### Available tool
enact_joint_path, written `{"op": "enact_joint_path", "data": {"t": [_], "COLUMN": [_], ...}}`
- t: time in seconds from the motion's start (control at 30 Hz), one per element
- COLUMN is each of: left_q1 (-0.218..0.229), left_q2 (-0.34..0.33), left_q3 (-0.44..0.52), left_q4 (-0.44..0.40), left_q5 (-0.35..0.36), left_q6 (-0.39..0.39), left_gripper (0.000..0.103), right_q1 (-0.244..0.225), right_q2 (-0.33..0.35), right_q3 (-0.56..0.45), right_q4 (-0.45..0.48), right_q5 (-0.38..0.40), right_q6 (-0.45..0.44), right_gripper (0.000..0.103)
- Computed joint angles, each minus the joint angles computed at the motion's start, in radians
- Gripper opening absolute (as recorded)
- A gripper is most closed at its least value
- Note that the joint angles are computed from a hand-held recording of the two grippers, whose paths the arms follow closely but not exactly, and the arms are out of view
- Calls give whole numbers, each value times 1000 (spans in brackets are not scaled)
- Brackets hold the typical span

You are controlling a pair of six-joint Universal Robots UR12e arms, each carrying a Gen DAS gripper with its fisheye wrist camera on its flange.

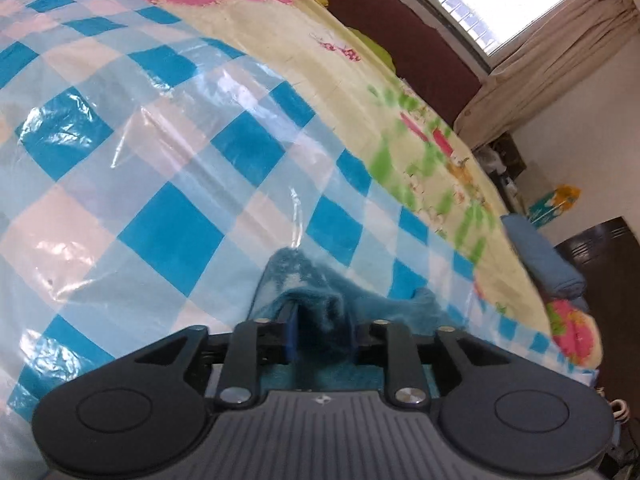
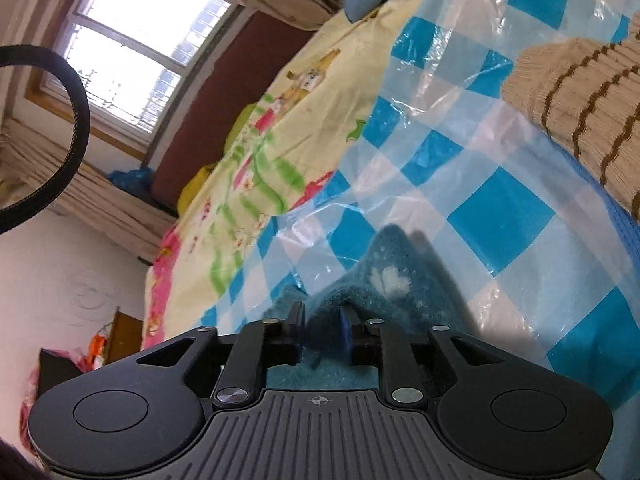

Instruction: Fold small clothes

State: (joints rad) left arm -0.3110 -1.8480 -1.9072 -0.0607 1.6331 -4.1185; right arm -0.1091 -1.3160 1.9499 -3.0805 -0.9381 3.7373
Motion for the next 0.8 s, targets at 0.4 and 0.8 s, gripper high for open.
{"op": "enact_joint_path", "data": {"t": [0.4,0.8], "left_q1": [-35,-54], "left_q2": [46,33], "left_q3": [-6,17], "left_q4": [-39,-198], "left_q5": [111,141], "left_q6": [126,260], "left_gripper": [62,63], "right_q1": [70,110], "right_q2": [-26,7], "right_q3": [-17,-68], "right_q4": [69,179], "right_q5": [-213,-331], "right_q6": [-446,-572], "right_gripper": [56,27]}}
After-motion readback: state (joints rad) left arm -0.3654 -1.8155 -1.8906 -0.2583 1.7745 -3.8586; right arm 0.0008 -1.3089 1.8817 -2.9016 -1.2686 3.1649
